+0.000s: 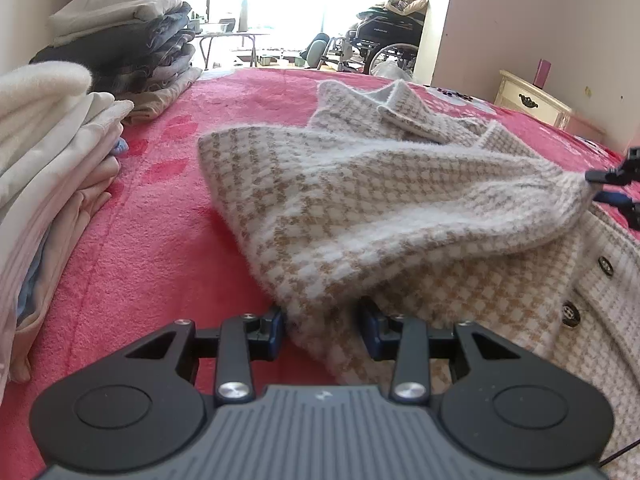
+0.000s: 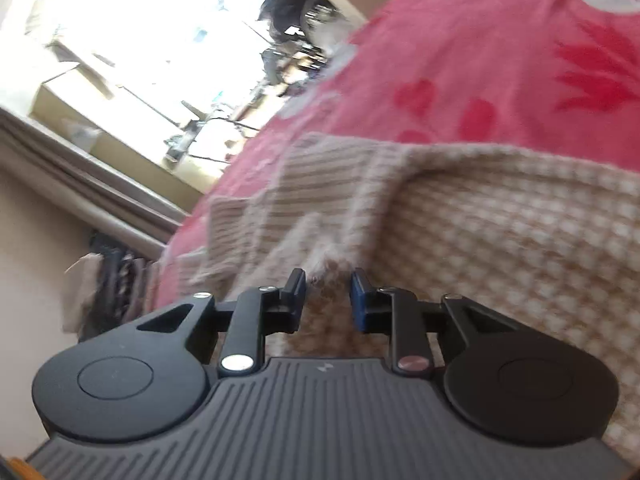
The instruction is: Fold clothes
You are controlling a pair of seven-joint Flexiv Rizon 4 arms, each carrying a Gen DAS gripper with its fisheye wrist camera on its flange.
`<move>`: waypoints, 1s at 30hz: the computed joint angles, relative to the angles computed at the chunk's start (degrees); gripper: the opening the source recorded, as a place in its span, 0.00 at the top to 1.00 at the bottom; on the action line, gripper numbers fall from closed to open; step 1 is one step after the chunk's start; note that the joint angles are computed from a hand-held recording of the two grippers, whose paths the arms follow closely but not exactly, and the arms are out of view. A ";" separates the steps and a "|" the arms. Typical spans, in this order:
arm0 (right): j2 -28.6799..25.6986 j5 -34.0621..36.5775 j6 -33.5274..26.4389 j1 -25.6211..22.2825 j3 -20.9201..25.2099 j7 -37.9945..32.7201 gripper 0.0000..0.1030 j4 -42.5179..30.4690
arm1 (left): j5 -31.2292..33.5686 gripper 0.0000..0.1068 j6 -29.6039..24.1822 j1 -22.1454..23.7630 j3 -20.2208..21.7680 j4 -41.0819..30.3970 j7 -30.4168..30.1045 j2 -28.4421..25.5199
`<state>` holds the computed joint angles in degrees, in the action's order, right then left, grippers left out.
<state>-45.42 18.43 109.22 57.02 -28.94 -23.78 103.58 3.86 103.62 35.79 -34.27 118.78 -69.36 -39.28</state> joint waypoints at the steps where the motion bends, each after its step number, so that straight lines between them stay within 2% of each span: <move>1: -0.41 -0.50 0.35 -0.48 0.39 -0.23 0.80 -0.82 | -0.03 0.63 0.09 -0.20 0.19 -0.03 -0.05 0.02; 3: -0.86 -0.13 -1.30 -0.64 0.22 0.40 0.79 -2.12 | -0.09 0.63 0.25 -0.75 0.71 -0.12 -0.16 0.09; 6: -1.26 0.49 -3.78 -2.00 1.03 5.41 0.76 -3.54 | 0.15 0.63 0.47 -1.42 1.39 -0.29 -0.01 0.12; 8: -1.39 -0.10 -2.99 -2.70 1.65 7.68 0.76 -3.50 | 0.65 0.63 1.35 -2.24 2.37 -0.28 0.33 0.07; 10: -2.54 -2.31 -2.53 -0.83 -1.59 6.65 0.78 -3.67 | 1.30 0.63 2.64 -3.57 3.92 -0.28 0.51 0.10; 11: -3.08 -3.23 -2.45 0.10 -3.21 5.79 0.86 -3.84 | 1.61 0.63 3.54 -4.60 5.11 -0.27 0.49 0.24; 13: -3.93 -5.87 -3.44 3.18 -8.11 2.65 0.89 -4.27 | 2.30 0.63 5.29 -6.73 7.62 -0.33 0.30 0.48; 15: -5.32 -7.30 -3.57 6.41 -13.57 -0.02 0.91 -5.21 | 2.67 0.75 7.89 -10.62 12.10 -0.36 0.22 1.14; 19: -10.79 -3.92 -1.26 14.45 -28.39 -4.64 0.91 -6.45 | 3.77 0.79 14.28 -20.85 23.29 0.20 2.96 2.46; 20: -12.08 -1.47 -1.80 15.46 -30.57 -7.22 0.91 -7.03 | 3.61 0.79 15.46 -23.36 25.82 0.51 4.09 2.62; 23: -12.32 -3.64 -5.77 14.36 -30.61 -6.94 0.91 -6.31 | 3.74 0.83 14.22 -24.93 27.32 1.10 5.48 3.08; 26: -10.72 -8.03 -13.57 8.75 -23.19 -5.30 0.91 -6.90 | 5.13 0.85 14.53 -24.49 27.01 1.30 6.74 3.10; 28: -10.75 -5.11 -14.33 6.86 -20.08 -2.75 0.91 -7.06 | 6.05 0.85 13.86 -23.18 25.87 1.40 6.98 3.34; 30: -11.80 -5.09 -8.60 7.44 -21.12 2.01 0.90 -5.14 | 8.63 0.85 10.81 -18.03 21.18 1.79 6.29 4.28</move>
